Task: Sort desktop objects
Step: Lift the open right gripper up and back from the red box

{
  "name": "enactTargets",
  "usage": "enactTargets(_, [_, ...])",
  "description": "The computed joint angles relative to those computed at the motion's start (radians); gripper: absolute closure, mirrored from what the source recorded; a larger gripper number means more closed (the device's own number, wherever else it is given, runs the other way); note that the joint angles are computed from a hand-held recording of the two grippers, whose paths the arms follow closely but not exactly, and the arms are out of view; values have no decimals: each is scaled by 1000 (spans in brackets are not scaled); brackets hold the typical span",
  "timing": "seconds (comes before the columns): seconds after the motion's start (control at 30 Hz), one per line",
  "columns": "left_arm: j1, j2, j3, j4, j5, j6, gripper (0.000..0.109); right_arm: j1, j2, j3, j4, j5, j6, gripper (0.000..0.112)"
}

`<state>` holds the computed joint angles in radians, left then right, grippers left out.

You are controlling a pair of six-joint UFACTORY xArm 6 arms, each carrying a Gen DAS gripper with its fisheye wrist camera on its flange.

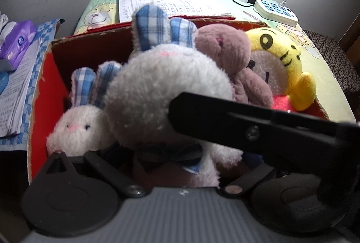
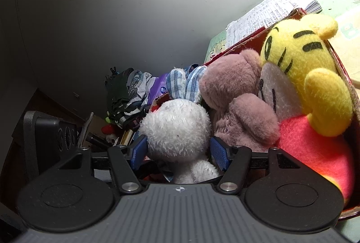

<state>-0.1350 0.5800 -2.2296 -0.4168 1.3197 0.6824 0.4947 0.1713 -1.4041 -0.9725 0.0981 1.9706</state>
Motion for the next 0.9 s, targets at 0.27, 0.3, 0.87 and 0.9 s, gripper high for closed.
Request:
enactTargets(0.27, [15,-56,55,-18,-18,7,10,11,-56,38,-103,59,103,49])
enactTargets(0.3, [17,-54,49,-21,-13,4,10,10,-63,45,-104,64,108,49])
enactTargets(0.87, [22,-169,193,38,-203,-40,8,136,-31,-128,13,508,-126,53])
enactTargets(0.9, [18,-182,211,48,-219,-41,8,151,-55,-116,12,563,-137,53])
